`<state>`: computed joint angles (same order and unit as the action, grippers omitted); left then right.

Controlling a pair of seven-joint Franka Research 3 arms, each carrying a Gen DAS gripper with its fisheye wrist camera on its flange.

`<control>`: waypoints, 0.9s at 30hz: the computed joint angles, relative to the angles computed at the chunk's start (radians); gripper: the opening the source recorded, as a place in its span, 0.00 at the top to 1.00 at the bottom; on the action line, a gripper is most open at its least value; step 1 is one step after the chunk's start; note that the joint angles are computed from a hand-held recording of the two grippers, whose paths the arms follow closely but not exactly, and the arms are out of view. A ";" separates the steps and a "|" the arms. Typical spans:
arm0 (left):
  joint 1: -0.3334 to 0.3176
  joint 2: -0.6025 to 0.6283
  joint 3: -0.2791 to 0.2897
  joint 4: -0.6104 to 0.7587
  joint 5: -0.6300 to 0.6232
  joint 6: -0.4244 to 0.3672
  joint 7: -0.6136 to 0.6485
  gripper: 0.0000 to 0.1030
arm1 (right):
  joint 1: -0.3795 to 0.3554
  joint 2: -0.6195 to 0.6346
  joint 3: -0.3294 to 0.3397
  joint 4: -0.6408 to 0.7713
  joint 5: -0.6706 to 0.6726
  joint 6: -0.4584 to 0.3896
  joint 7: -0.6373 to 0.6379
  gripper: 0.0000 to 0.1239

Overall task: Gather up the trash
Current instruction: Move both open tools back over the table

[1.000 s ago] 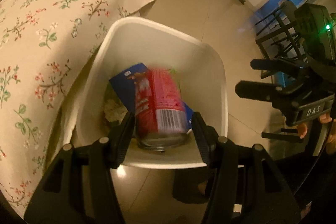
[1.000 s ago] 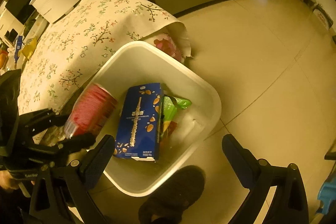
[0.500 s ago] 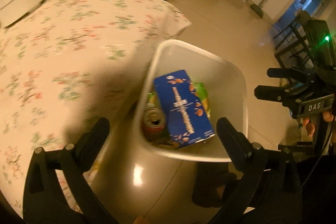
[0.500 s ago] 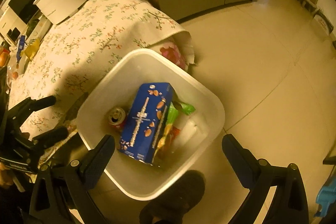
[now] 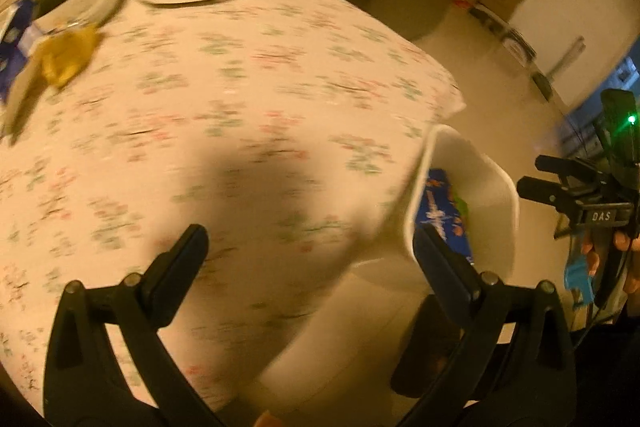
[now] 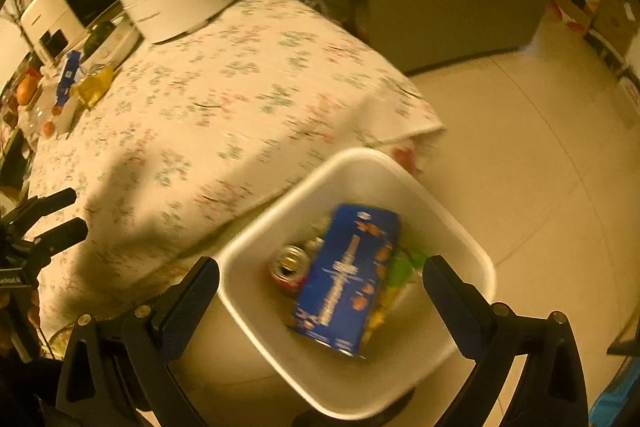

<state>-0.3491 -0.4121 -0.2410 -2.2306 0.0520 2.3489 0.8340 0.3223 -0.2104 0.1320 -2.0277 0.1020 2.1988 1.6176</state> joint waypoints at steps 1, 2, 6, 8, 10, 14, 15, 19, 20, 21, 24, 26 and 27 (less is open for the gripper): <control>0.008 -0.028 0.005 -0.020 0.008 -0.013 -0.007 0.01 | 0.006 0.014 0.008 0.016 -0.003 0.000 0.003 0.17; 0.013 -0.046 0.008 -0.032 0.013 -0.023 -0.010 0.01 | 0.011 0.023 0.013 0.027 -0.006 0.000 0.006 0.17; 0.044 -0.132 0.023 -0.091 0.046 -0.069 -0.023 0.01 | 0.047 0.079 0.036 0.088 -0.019 0.009 0.021 0.17; 0.064 -0.168 0.027 -0.118 0.068 -0.087 -0.034 0.01 | 0.065 0.103 0.043 0.111 -0.026 0.018 0.030 0.17; 0.091 -0.214 0.033 -0.155 0.097 -0.112 -0.050 0.01 | 0.085 0.128 0.050 0.136 -0.032 0.025 0.042 0.17; 0.161 -0.259 0.028 -0.187 0.197 -0.155 -0.067 0.01 | 0.125 0.196 0.056 0.200 -0.031 0.037 0.043 0.17; 0.179 -0.259 0.027 -0.187 0.227 -0.160 -0.069 0.01 | 0.135 0.219 0.057 0.222 -0.030 0.041 0.047 0.17; 0.241 -0.255 0.046 -0.194 0.325 -0.150 -0.056 0.01 | 0.169 0.305 0.055 0.313 -0.001 0.046 0.054 0.17; 0.259 -0.251 0.059 -0.199 0.346 -0.127 -0.053 0.01 | 0.178 0.316 0.054 0.327 0.003 0.046 0.053 0.17; 0.271 -0.246 0.069 -0.204 0.355 -0.108 -0.051 0.01 | 0.188 0.344 0.055 0.360 0.001 0.040 0.053 0.17; 0.307 -0.202 0.091 -0.193 0.378 -0.055 -0.035 0.06 | 0.224 0.419 0.051 0.457 -0.027 0.027 0.059 0.17; 0.336 -0.159 0.091 -0.176 0.408 -0.035 -0.021 0.12 | 0.247 0.473 0.048 0.530 -0.040 0.017 0.063 0.17; 0.342 -0.143 0.092 -0.168 0.414 -0.028 -0.014 0.14 | 0.258 0.496 0.045 0.562 -0.041 0.013 0.063 0.17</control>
